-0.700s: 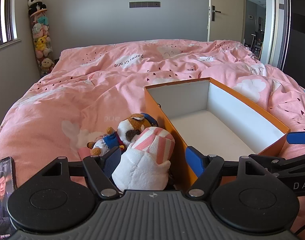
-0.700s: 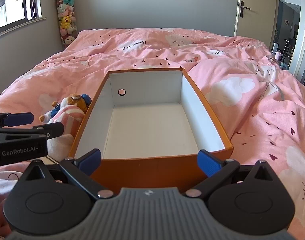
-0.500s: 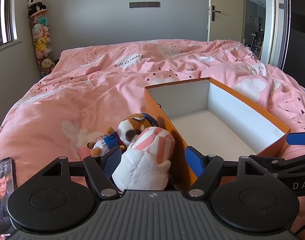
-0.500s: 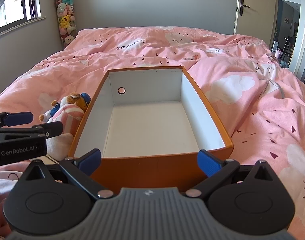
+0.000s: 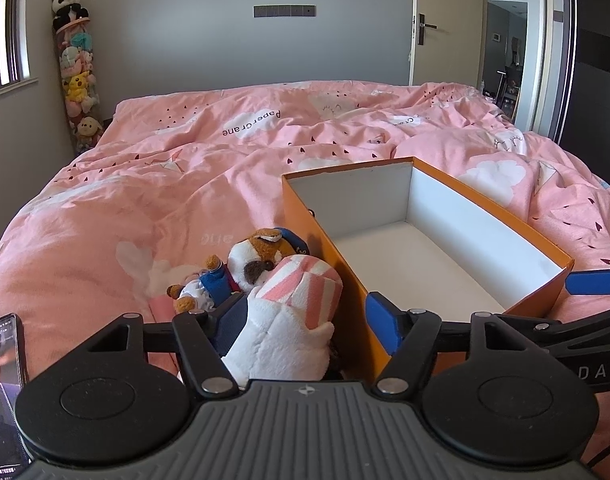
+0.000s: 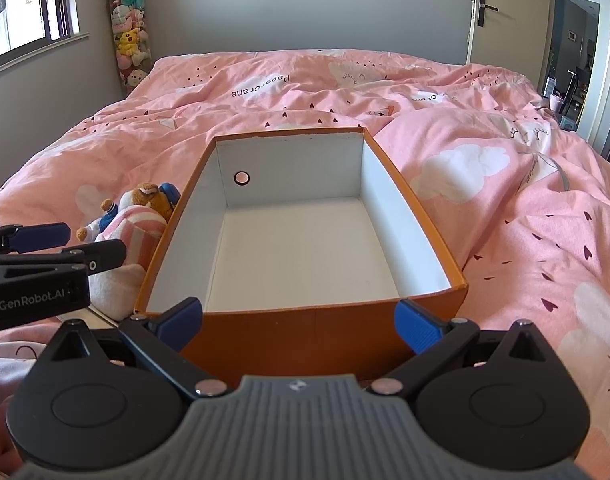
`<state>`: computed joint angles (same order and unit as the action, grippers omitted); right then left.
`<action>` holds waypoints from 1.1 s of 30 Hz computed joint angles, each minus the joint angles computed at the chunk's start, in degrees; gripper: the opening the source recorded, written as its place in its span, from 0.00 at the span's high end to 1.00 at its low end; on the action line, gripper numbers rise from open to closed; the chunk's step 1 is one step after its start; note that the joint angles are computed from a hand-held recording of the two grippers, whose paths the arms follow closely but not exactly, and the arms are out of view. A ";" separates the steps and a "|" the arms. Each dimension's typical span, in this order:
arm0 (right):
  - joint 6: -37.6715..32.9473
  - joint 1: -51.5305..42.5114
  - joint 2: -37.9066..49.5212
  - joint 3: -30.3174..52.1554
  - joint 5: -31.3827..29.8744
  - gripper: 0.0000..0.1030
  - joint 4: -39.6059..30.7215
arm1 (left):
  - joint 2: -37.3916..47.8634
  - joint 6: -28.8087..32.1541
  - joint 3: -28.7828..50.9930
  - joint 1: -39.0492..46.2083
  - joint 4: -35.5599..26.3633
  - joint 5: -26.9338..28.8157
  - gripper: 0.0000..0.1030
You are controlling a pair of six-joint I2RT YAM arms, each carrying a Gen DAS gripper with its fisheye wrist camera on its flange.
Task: Organize objects
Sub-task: 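Hold the white striped-ear plush in the left gripper while the right gripper approaches the red-panda plush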
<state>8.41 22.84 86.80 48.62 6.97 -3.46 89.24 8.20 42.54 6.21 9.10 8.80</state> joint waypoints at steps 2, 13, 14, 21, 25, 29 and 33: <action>-0.01 0.00 0.00 0.03 0.01 0.01 -0.07 | 0.09 0.07 0.02 0.00 -0.01 -0.01 0.23; 0.21 0.01 0.17 -0.17 0.02 0.01 0.20 | 0.31 0.43 0.08 0.18 -0.21 0.39 0.24; 0.21 0.01 0.14 -0.24 0.03 0.01 0.24 | 0.32 0.39 0.10 0.17 -0.23 0.36 0.24; 0.22 0.02 0.23 -0.10 -0.01 0.01 -0.02 | 0.43 0.58 0.05 0.17 -0.39 0.40 0.27; 0.21 -0.02 0.22 -0.09 -0.05 0.01 -0.10 | 0.58 0.83 0.18 0.23 -0.73 0.68 0.28; 0.19 -0.06 0.31 -0.06 -0.36 0.01 -0.13 | 0.61 1.49 0.72 0.39 -2.06 1.69 0.35; -0.43 -0.37 0.78 0.61 -2.59 0.01 -0.52 | 0.54 2.71 1.79 1.08 -4.19 3.60 0.44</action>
<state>7.99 22.47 87.58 49.23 4.38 -3.98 89.79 10.91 44.33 7.29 4.91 12.40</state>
